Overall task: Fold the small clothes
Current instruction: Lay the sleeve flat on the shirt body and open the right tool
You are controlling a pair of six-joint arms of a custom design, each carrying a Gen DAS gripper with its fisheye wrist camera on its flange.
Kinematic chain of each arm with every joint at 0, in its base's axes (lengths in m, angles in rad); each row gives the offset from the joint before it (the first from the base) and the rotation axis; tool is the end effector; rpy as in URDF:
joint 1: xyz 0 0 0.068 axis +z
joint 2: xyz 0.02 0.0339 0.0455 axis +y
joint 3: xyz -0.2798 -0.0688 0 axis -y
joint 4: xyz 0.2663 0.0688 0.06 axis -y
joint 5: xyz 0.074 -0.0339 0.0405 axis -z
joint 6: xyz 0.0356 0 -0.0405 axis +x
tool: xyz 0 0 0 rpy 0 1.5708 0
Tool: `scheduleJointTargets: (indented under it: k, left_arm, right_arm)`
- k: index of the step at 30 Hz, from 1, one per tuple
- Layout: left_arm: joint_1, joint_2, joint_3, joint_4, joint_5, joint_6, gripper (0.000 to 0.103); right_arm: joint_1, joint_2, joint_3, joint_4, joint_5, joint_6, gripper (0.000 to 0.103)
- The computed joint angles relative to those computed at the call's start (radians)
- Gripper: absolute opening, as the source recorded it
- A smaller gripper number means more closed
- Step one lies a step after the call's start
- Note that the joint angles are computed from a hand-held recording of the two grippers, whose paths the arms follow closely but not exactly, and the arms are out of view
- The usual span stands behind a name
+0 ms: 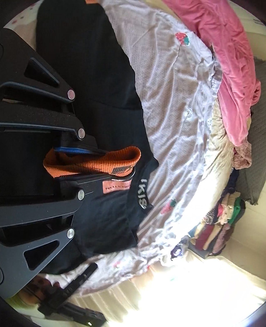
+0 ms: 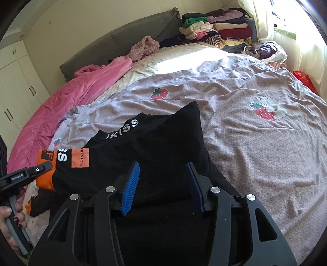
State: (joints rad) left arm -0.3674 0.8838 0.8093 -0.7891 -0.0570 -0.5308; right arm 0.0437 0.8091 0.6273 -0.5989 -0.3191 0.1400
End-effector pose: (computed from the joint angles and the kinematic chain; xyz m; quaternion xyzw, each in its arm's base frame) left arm 0.1722 -0.0641 0.2866 -0.0864 0.9338 -0.1262 0.3234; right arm 0.1756 0.0189 0.2510 -0.0172 0.9131 0.1809 0.3649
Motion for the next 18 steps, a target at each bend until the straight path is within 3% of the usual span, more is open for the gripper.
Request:
scheduleJointTargets:
  k: [3,5,12,18]
  left_arm:
    - [0.017,0.012,-0.037,0.0,0.0,0.012,0.011]
    - [0.049,-0.015,-0.069,-0.008,0.016,0.019,0.019]
    - [0.175,-0.131,-0.093,-0.088,0.006,0.039,0.02]
    - [0.033,-0.137,-0.038,-0.102,-0.038,-0.004,0.02]
  right_arm:
    - [0.025,0.002,-0.002,0.005,0.008,0.008,0.046]
    - [0.041,0.002,0.0,0.004,0.019,0.01,0.046]
    - [0.063,0.005,0.007,0.011,0.045,0.005,0.046]
    - [0.074,0.02,0.021,0.026,0.063,-0.004,0.046]
